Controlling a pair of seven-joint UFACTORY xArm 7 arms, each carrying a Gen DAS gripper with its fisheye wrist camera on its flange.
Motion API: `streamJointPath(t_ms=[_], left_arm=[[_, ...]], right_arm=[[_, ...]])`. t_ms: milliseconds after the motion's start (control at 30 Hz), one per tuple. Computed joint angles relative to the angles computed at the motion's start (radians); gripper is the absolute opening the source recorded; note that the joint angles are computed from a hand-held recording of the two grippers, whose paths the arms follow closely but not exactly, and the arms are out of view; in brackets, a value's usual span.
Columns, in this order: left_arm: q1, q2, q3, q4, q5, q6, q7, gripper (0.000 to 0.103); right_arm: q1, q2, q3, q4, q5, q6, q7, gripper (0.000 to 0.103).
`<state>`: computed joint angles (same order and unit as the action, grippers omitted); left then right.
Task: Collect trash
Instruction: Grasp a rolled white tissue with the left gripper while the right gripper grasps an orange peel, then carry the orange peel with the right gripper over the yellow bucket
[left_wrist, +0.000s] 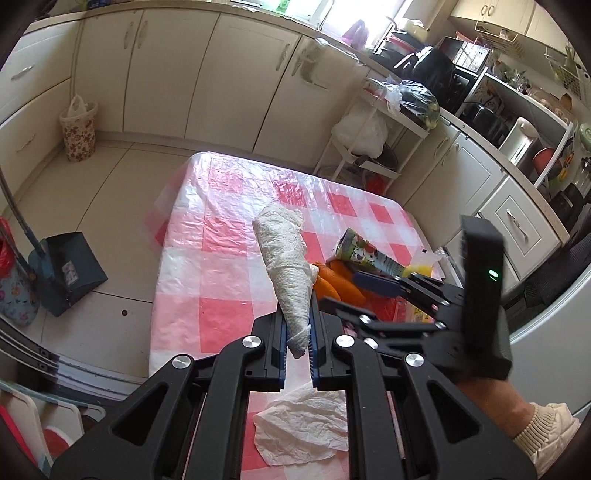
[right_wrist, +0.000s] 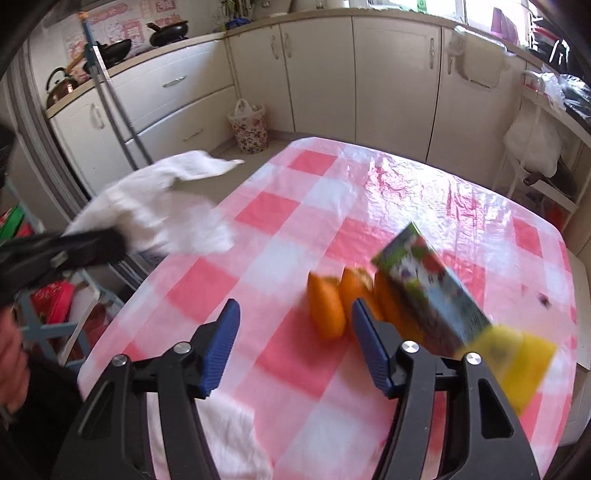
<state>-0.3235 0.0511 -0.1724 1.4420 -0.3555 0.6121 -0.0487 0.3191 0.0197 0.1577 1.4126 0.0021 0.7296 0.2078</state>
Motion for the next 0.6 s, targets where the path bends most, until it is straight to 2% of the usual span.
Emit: streamJointPath(t_ms=[133,333,467,600], left_arm=[[0.003,-0.007,0.001,-0.004,-0.016,-0.005,0.012,0.009],[0.006,-0.011,0.002,-0.005,-0.051,-0.006,0.037,0.009],[0.004,-0.007,0.001,-0.001,-0.056,-0.002,0.044,0.009],[0.002,-0.006,0.000,-0.003,-0.048,0.000,0.042,0.009]], right_arm=[[0.000,0.079,-0.004,0.080,0.004,0.064,-0.010,0.048],[0.015,0.113,-0.012,0.100,-0.052,0.101,0.019,0.038],[0.014,0.094,-0.013,0.079,-0.049,0.095,0.028,0.021],[0.003,0.019,-0.009,0.005,-0.003,0.057,0.004,0.019]])
